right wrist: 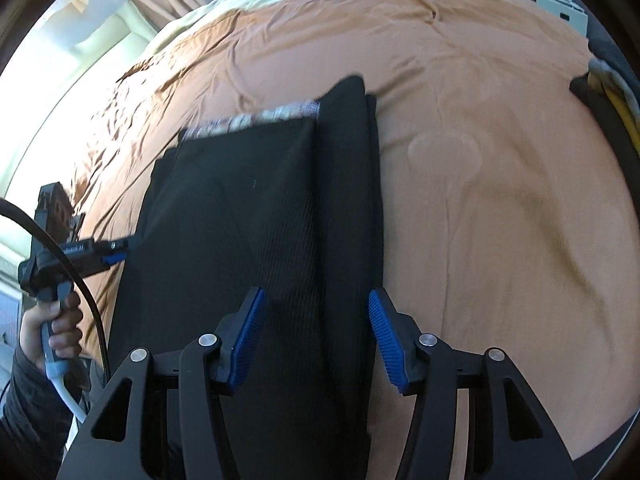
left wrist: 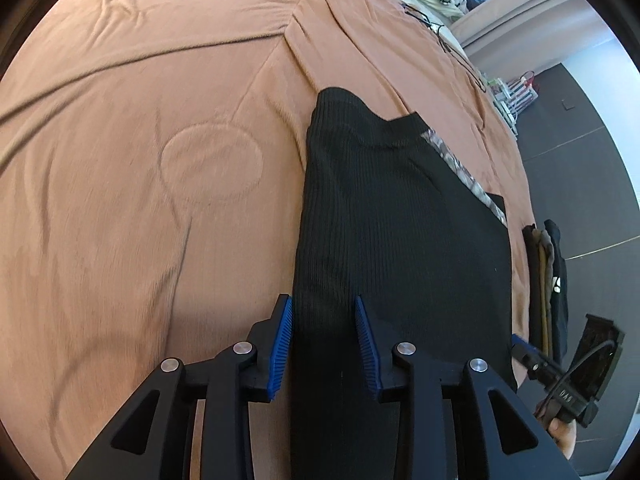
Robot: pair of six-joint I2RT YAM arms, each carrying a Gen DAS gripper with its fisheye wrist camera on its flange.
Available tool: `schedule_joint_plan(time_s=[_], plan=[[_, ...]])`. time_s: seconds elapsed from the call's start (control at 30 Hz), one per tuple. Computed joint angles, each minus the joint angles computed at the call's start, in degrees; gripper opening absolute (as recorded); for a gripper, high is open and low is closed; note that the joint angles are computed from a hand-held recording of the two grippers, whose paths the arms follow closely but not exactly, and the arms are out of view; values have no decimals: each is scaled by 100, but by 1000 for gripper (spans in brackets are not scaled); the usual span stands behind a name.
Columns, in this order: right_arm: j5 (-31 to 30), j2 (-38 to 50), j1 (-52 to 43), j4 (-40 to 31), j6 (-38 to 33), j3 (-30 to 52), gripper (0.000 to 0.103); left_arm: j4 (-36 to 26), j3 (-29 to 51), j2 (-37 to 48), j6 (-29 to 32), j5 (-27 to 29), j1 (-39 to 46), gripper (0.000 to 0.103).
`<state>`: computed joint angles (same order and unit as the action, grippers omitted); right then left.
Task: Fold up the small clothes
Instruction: 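Move both open grippers to the folded shirt's edge and close on it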
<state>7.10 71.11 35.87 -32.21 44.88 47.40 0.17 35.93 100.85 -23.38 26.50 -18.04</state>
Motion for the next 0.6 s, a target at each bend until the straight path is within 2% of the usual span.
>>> schedule_joint_plan(time_s=[0.23,0.3,0.4,0.6], plan=[[-218,-597,-98,269,194,-558,51,-19,78,35,-16,73,42,34],[-500,-652,-400,465,69,-620,51,46,100,94,-34,84,45,34],[-1085,-498,-973,823,-194,-640,61,137,275,331,-75,209,106,34],[-2151,151,-1926,1499,-619,-652,61,306,654,758,-169,416,200,34]])
